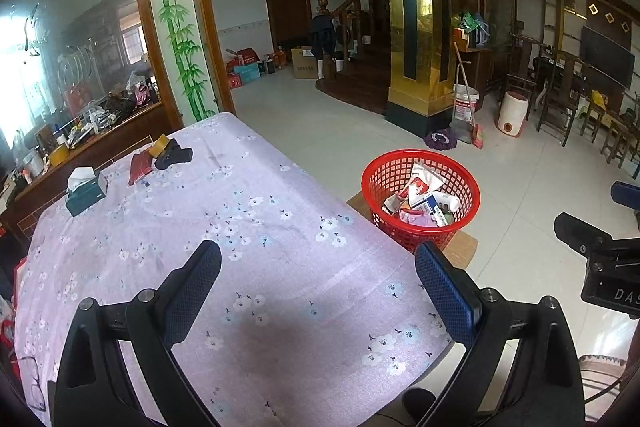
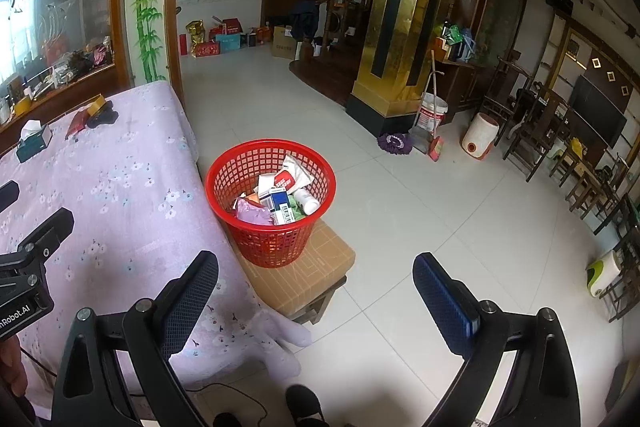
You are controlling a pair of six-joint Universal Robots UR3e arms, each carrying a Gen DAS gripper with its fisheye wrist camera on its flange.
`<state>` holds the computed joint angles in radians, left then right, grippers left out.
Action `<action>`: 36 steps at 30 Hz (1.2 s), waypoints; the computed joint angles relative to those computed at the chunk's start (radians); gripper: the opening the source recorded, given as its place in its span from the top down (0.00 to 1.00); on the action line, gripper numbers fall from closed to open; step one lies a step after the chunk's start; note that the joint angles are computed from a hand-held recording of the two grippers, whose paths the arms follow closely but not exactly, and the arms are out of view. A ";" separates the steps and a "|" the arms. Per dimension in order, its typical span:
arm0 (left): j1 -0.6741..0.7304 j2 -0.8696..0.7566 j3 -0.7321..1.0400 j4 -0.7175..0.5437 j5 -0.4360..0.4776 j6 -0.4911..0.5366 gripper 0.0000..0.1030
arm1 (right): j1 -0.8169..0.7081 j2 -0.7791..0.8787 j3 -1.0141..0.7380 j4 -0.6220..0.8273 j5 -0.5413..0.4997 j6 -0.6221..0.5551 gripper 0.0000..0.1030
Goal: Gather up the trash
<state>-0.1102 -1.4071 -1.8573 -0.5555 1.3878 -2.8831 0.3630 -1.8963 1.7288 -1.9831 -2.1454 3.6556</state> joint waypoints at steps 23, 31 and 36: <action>0.023 -0.020 -0.004 0.009 -0.016 0.016 0.06 | 0.001 0.028 0.004 -0.017 0.001 0.011 0.03; 0.017 -0.027 0.003 0.010 -0.010 0.014 0.06 | -0.017 0.028 0.016 -0.033 0.011 -0.005 0.03; 0.020 -0.028 -0.004 0.014 -0.016 0.020 0.06 | -0.024 0.028 0.022 -0.041 0.015 -0.012 0.03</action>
